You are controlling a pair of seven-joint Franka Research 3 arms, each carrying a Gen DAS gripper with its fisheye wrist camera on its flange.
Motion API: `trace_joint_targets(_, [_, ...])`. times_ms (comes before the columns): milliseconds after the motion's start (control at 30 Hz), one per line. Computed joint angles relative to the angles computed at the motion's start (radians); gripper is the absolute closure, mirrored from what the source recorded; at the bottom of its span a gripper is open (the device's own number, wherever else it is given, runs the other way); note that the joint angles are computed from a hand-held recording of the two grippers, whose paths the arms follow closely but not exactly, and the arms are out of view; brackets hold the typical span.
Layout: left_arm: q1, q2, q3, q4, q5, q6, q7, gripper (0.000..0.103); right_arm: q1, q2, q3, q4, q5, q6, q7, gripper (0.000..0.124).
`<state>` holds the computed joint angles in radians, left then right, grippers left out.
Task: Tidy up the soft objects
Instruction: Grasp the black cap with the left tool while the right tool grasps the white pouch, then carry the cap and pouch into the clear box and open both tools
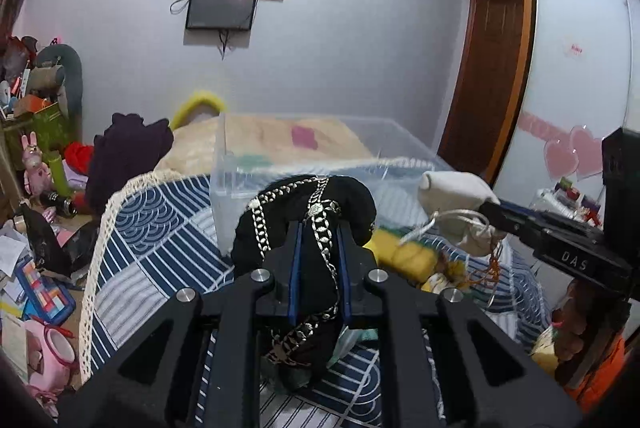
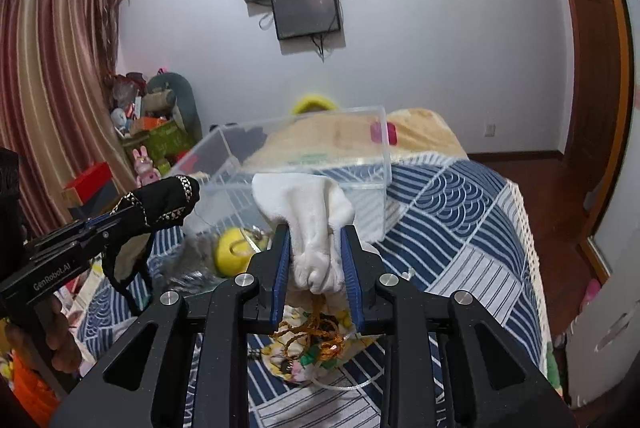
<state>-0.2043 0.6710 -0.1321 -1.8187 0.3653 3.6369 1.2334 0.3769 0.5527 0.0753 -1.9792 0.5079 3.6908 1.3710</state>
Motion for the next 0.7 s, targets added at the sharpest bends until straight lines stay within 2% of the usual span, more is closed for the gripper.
trace_joint_targets(167, [-0.024, -0.030, 0.027, -0.013, -0.039, 0.043, 0.029, 0.088, 0.033, -0.013, -0.026, 0.016, 0.035, 0.020, -0.055, 0.101])
trace_joint_targets(367, [-0.048, -0.012, 0.041, 0.052, -0.080, 0.037, 0.072, 0.088, 0.047, 0.003, -0.042, 0.079, 0.068, 0.038, -0.123, 0.101])
trace_joint_targets(533, [-0.055, 0.038, 0.041, 0.153, -0.082, -0.021, 0.084, 0.088, 0.045, 0.037, -0.045, 0.161, 0.095, 0.020, -0.169, 0.101])
trace_joint_targets(633, [-0.036, 0.081, 0.015, 0.239, -0.047, -0.088, 0.073, 0.088, 0.068, 0.079, -0.075, 0.249, 0.147, -0.033, -0.220, 0.101])
trace_joint_targets(700, [-0.011, 0.114, -0.020, 0.306, -0.012, -0.154, 0.056, 0.088, 0.106, 0.114, -0.117, 0.316, 0.214, -0.078, -0.269, 0.101])
